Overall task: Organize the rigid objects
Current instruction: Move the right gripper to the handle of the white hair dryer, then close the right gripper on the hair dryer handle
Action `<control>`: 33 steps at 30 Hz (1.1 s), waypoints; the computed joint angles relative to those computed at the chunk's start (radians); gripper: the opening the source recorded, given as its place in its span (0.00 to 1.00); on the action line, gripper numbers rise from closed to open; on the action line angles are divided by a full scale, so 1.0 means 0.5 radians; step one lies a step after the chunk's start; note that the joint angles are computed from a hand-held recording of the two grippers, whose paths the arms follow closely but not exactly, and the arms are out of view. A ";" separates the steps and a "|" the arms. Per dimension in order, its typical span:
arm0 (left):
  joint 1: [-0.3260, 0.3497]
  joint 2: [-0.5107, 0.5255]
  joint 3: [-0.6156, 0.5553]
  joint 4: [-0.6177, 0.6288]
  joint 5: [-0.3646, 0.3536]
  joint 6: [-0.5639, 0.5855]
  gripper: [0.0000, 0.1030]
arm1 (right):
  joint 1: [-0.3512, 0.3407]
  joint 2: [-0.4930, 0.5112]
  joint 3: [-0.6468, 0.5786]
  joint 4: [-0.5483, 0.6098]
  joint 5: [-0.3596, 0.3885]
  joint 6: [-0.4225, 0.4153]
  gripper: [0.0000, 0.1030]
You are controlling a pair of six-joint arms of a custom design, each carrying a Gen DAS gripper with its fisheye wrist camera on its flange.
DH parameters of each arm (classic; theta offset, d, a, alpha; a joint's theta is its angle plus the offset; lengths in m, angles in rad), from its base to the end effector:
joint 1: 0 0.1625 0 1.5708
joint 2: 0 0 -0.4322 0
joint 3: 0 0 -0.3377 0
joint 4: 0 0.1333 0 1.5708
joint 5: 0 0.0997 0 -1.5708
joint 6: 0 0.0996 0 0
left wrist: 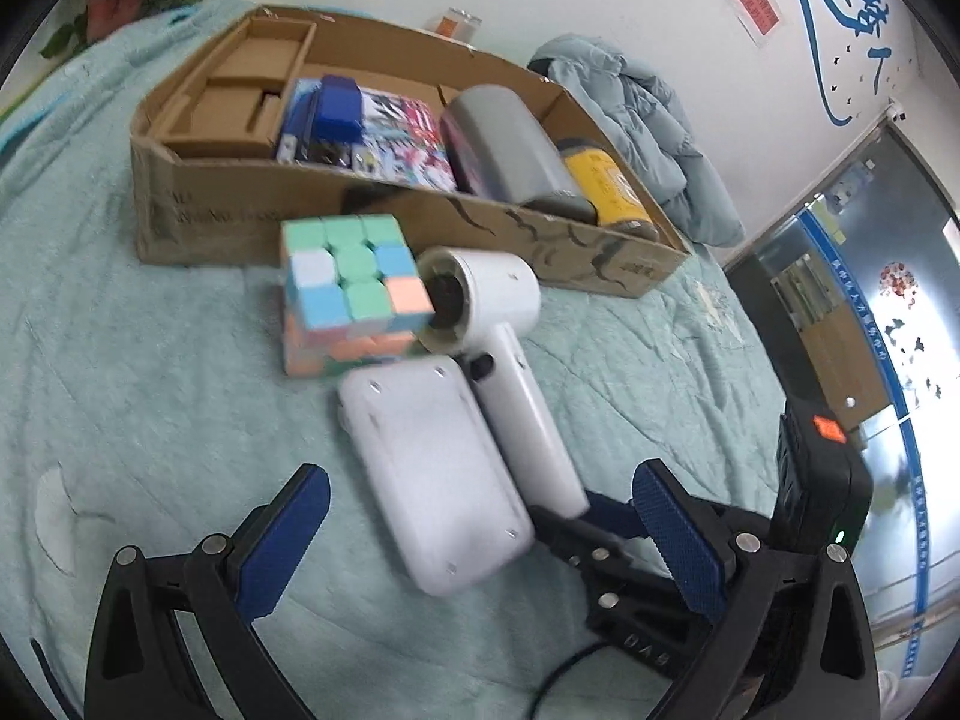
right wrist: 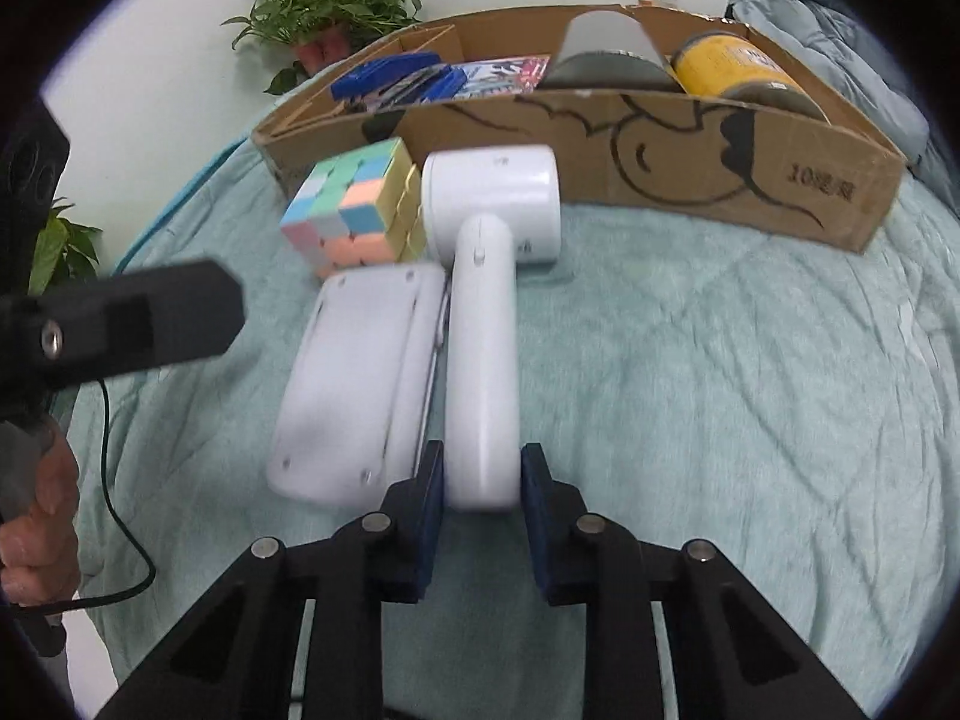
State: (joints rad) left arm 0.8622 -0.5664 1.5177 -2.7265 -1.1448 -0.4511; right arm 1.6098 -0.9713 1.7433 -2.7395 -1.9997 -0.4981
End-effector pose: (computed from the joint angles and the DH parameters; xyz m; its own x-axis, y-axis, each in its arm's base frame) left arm -0.3080 -0.6274 0.0509 -0.9492 0.1519 -0.2757 0.2483 0.8997 -0.3591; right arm 0.1157 -0.6087 0.2387 -0.7866 -0.3304 0.5216 -0.4687 0.8694 -0.1562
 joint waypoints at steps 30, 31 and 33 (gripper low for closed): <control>-0.070 -0.013 0.037 -0.067 0.178 -0.157 0.90 | -0.082 -0.241 0.275 -0.447 0.432 -0.114 0.74; -0.068 -0.023 0.041 -0.063 0.188 -0.164 0.90 | -0.071 -0.196 0.216 -0.405 0.418 -0.102 0.68; -0.067 -0.023 0.041 -0.062 0.189 -0.181 0.90 | -0.052 -0.101 0.109 -0.322 0.327 -0.104 0.54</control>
